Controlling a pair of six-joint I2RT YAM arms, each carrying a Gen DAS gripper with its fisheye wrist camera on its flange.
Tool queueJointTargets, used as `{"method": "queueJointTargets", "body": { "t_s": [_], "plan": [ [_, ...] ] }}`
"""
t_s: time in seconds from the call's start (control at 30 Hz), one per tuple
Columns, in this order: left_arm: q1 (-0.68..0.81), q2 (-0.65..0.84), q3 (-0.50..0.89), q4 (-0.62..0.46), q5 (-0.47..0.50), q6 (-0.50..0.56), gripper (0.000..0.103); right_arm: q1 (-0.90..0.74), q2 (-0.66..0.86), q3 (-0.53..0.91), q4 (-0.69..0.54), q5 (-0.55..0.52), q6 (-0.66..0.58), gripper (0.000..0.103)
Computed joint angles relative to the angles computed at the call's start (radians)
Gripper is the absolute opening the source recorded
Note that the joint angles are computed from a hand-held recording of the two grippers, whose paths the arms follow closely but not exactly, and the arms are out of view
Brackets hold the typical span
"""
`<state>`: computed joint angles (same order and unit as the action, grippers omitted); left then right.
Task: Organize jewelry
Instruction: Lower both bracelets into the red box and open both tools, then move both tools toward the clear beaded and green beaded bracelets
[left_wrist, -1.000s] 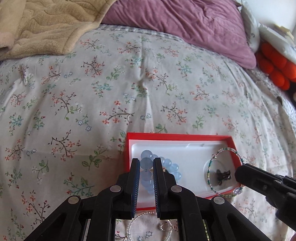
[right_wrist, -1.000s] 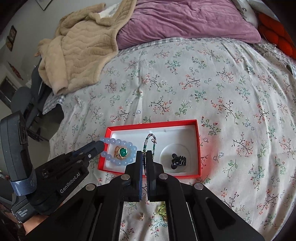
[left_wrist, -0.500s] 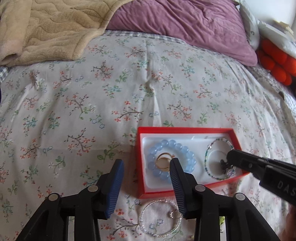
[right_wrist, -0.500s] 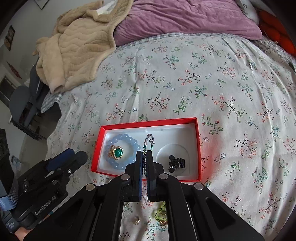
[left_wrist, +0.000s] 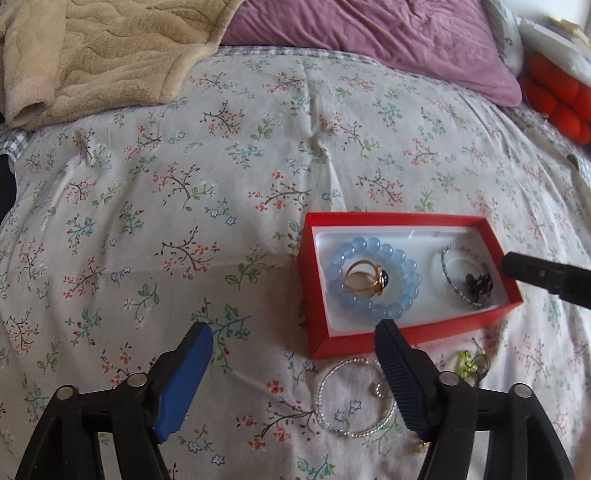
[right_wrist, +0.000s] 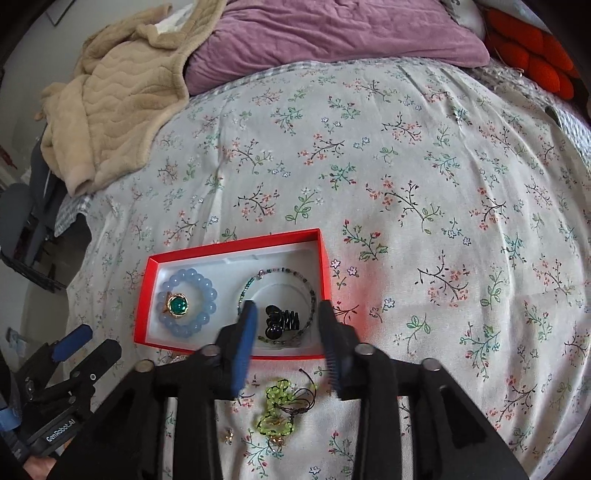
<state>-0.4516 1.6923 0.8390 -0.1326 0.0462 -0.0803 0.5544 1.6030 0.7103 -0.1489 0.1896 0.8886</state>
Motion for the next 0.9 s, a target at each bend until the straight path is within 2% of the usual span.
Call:
{"method": "queueJointTargets", "body": {
  "t_s": [0.43,0.57,0.9],
  "plan": [
    [0.023,-0.039,-0.039,-0.073,0.010,0.021,0.096,0.133,-0.101,0.007,-0.201,0.102,0.067,0.064],
    [0.026,-0.044,-0.048,-0.090,0.019,0.015,0.098,0.167,-0.104,0.003,-0.241,0.112,0.103,0.069],
    [-0.009,-0.046,-0.063,-0.105,-0.022,0.029,0.099,0.232,-0.060,0.001,-0.322,0.091,0.173,0.074]
  ]
}}
